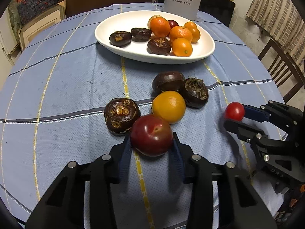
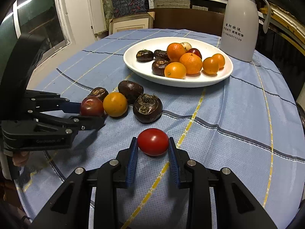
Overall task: Organize fruits
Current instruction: 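Grasp the dark red tomato with the left gripper while the right gripper grasps a red tomato, then carry both tomatoes over the white plate and open both grippers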
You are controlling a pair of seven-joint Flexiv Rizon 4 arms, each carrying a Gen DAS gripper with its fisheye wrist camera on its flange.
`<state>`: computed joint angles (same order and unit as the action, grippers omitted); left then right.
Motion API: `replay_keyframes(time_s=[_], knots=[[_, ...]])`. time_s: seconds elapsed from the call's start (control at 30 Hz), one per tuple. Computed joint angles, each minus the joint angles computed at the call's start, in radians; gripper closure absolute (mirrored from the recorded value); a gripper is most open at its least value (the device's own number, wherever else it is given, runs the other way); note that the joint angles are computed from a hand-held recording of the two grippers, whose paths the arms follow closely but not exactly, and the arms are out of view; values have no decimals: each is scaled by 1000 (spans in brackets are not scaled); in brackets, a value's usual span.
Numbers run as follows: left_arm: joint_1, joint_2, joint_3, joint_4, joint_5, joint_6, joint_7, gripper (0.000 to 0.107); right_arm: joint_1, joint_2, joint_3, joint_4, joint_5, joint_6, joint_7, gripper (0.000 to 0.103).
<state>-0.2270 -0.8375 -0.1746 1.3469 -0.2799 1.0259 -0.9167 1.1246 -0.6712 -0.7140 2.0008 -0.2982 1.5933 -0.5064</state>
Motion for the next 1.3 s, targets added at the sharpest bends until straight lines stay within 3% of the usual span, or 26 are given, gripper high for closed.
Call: replay_keyframes(time_s=[0.73,1.1,1.3], knots=[[33,91,-22,162,7,168,60,67,45,17,5,0,3,9,-10,71],[23,81,-10,143,9,162,53,67,39,22,25,-6,-3,11,-16,71],[5,56,5,71,21,150,31,67,51,24,-17,-16,-14,7,-13,71]])
